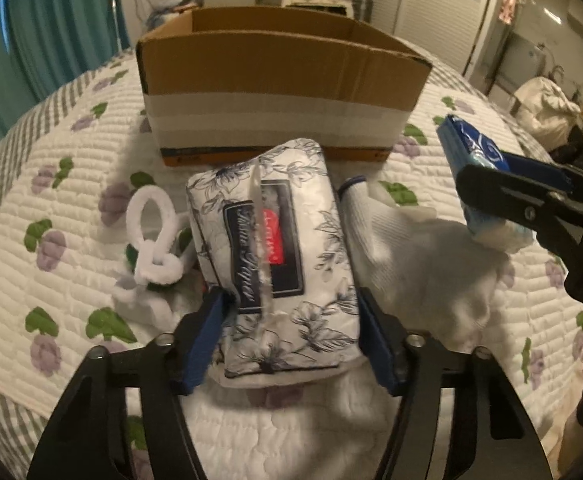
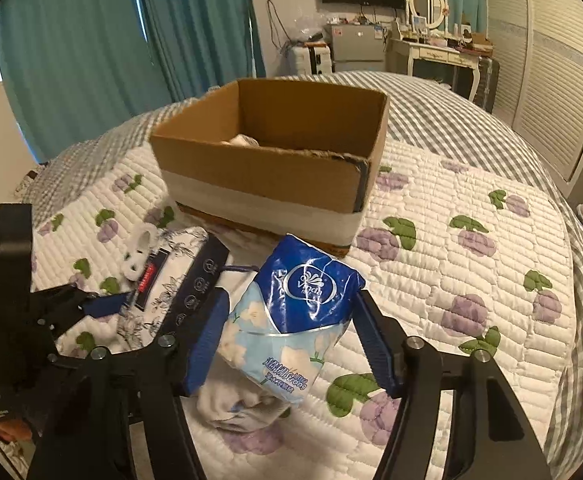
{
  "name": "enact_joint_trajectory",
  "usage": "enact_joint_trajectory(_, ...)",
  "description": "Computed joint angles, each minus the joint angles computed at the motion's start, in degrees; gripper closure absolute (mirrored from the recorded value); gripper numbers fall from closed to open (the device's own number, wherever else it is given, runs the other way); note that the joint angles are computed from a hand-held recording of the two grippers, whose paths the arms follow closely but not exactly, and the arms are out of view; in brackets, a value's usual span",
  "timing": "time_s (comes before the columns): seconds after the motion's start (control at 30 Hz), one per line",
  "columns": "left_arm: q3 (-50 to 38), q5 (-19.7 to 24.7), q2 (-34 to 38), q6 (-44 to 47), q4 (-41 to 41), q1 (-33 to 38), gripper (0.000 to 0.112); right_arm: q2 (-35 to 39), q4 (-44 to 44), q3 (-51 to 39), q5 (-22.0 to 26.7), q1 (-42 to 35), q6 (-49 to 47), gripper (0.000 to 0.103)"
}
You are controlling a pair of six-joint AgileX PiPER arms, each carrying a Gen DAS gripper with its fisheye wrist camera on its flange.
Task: Organize soft objects
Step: 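Grasp the floral tissue pack with the left gripper while the right grasps the blue tissue pack, then lift both tissue packs over the box and release them inside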
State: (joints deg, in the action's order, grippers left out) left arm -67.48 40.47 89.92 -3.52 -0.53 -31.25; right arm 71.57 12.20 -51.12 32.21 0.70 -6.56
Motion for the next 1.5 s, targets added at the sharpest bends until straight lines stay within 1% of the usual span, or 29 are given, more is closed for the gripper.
enact_joint_trajectory(0.1, 0.7, 0.8, -2.4, 0.5, -1.4, 0.2, 0.059, -2.4, -1.6, -0.1, 0.7, 1.5, 2.3, 0.043)
enact_joint_trajectory(0.4, 1.1, 2.6, -11.8, -2.2, 0.7, -1.1, 0.061, -10.5, -10.2, -3.3, 5.8, 6.5, 11.5, 0.043)
enact_joint_trajectory(0.57, -4.5, 4.5, -14.2, -2.7, 2.5, -1.4, 0.061, -12.6, -12.1, -7.7, 8.9, 7.0, 12.8, 0.043)
enact_joint_trajectory(0.67, -9.8, 5.5, -13.8, -2.1, 3.1, -1.0, 0.061, -12.0, -13.8, -12.2, 10.3, 6.9, 12.9, 0.043)
enact_joint_trajectory(0.73, -12.8, 5.6, -12.7, -2.0, 3.6, -0.7, 0.061, -11.2, -13.3, -14.8, 10.6, 6.3, 11.9, 0.043)
enact_joint_trajectory(0.9, -21.6, 5.7, -7.1, 0.9, 2.3, 1.4, 0.061, -6.5, -11.0, -22.5, 10.2, 3.5, 8.2, 0.043)
enact_joint_trajectory(1.07, -31.1, 6.4, 1.3, 4.3, 0.5, 3.2, 0.061, 1.1, -5.2, -30.0, 9.1, -1.2, 2.7, 0.043)
enact_joint_trajectory(1.23, -41.6, 8.2, 11.2, 6.1, 0.3, 3.5, 0.061, 11.3, -1.2, -38.0, 8.7, -3.9, -0.2, 0.043)
enact_joint_trajectory(1.33, -46.9, 9.6, 16.4, 7.4, -0.1, 3.6, 0.061, 16.1, -1.9, -40.8, 8.2, -4.0, 0.4, 0.043)
enact_joint_trajectory(1.4, -49.3, 10.2, 19.0, 7.8, 0.1, 3.7, 0.061, 19.6, -0.5, -42.4, 7.9, -4.5, -0.4, 0.043)
enact_joint_trajectory(1.5, -54.4, 12.4, 24.1, 8.2, 0.0, 4.3, 0.060, 23.7, 1.0, -43.8, 7.2, -5.4, -1.8, 0.043)
